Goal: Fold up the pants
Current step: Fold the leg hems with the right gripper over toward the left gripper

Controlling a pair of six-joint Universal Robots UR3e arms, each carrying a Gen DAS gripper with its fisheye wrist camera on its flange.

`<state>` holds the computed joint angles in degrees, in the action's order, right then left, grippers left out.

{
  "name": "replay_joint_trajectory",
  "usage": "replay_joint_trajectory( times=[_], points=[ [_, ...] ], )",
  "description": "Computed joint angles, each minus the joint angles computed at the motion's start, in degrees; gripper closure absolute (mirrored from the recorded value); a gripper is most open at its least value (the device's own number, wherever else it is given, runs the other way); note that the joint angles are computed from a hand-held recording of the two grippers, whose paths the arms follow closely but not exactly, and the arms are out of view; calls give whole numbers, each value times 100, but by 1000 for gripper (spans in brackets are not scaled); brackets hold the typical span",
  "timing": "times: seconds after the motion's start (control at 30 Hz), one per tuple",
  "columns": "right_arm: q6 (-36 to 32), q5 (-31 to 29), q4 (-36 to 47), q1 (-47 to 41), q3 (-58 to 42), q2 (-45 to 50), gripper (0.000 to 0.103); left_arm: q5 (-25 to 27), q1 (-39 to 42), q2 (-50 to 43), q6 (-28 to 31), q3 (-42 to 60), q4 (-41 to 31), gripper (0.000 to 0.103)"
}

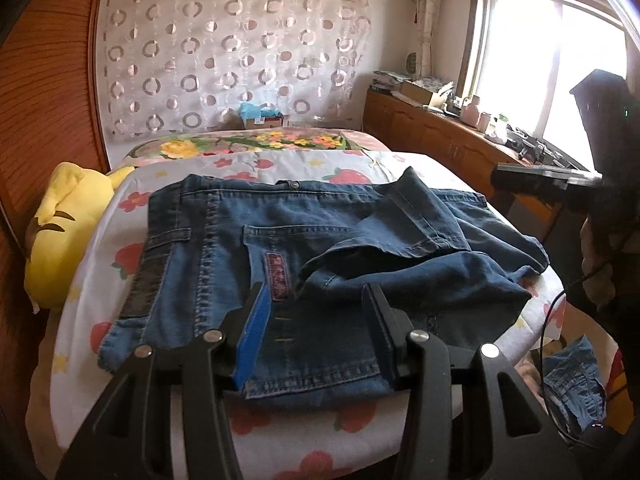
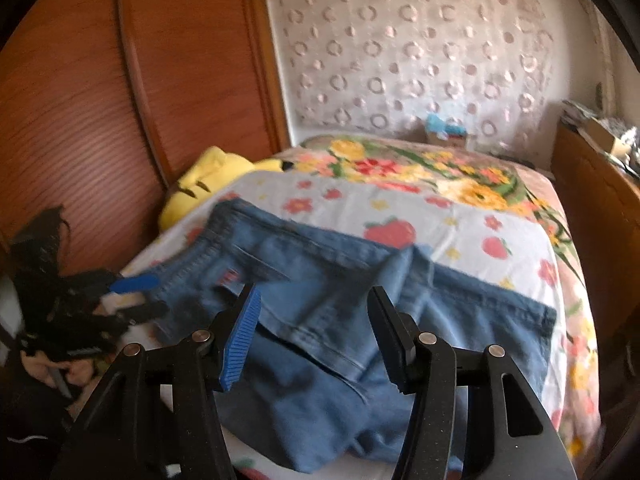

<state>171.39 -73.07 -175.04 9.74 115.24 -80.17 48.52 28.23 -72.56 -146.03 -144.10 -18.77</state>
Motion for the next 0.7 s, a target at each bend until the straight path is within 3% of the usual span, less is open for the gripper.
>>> replay_joint_trajectory(
  times=[0.3, 0.7],
  points=[
    [219, 52, -449, -166, -89, 913, 46, 721, -943, -1274, -561, 924, 726, 56],
    [240, 42, -639, -118, -89, 1393, 46, 1202, -1364, -2436, -479, 1410, 710, 56]
  ],
)
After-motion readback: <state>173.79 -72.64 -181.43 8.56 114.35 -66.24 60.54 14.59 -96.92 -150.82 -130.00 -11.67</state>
